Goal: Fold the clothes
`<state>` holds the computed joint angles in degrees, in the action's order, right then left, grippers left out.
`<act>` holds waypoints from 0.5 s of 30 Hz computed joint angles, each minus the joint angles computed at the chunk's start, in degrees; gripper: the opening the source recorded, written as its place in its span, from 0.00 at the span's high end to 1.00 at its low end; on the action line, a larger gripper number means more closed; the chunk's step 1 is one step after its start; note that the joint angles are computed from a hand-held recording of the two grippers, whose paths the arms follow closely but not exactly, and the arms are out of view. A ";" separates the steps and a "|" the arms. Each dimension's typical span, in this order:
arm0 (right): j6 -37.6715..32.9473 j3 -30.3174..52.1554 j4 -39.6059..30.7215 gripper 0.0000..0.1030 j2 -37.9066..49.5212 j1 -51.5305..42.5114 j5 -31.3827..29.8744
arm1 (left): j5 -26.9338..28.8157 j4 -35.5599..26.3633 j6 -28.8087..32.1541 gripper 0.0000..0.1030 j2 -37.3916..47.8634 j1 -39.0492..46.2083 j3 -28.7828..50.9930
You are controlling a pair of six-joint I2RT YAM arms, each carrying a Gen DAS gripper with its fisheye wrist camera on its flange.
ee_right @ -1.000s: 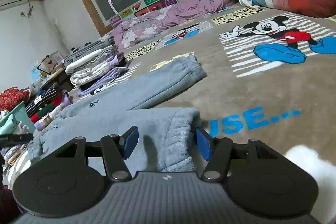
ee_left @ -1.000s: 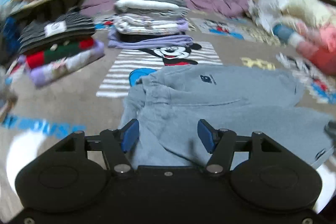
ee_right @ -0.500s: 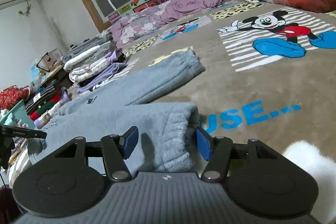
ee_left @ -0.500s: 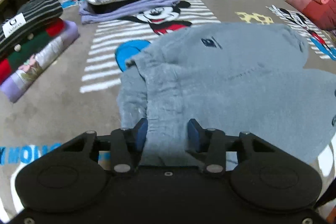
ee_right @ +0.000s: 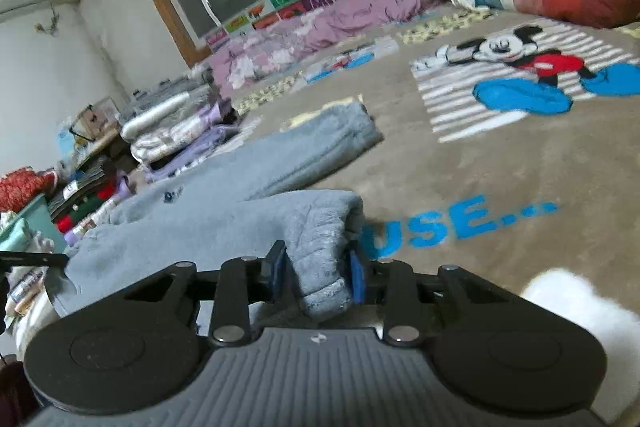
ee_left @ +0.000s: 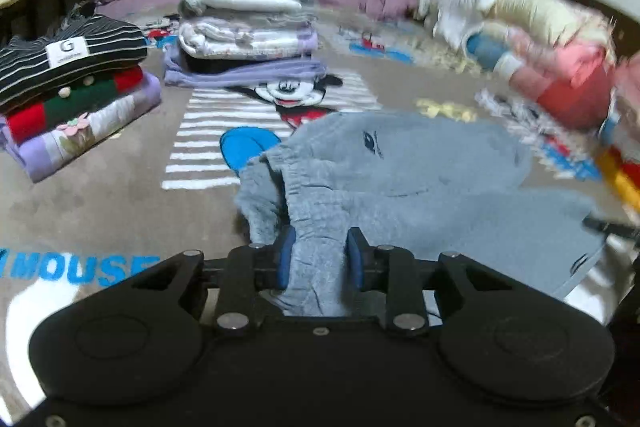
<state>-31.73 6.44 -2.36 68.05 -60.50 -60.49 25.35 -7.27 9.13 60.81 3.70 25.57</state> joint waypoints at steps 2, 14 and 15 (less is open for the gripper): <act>-4.40 0.07 -4.21 0.68 -2.70 -0.86 0.90 | -1.08 2.49 0.05 0.75 2.47 0.07 -1.50; -15.30 5.36 -14.28 0.54 8.29 -6.38 -2.67 | -2.57 10.02 -5.12 0.73 5.28 0.05 -4.80; -15.09 5.69 -14.28 0.54 9.17 -6.44 -3.36 | -3.43 9.01 -5.33 0.71 3.84 -0.21 -4.80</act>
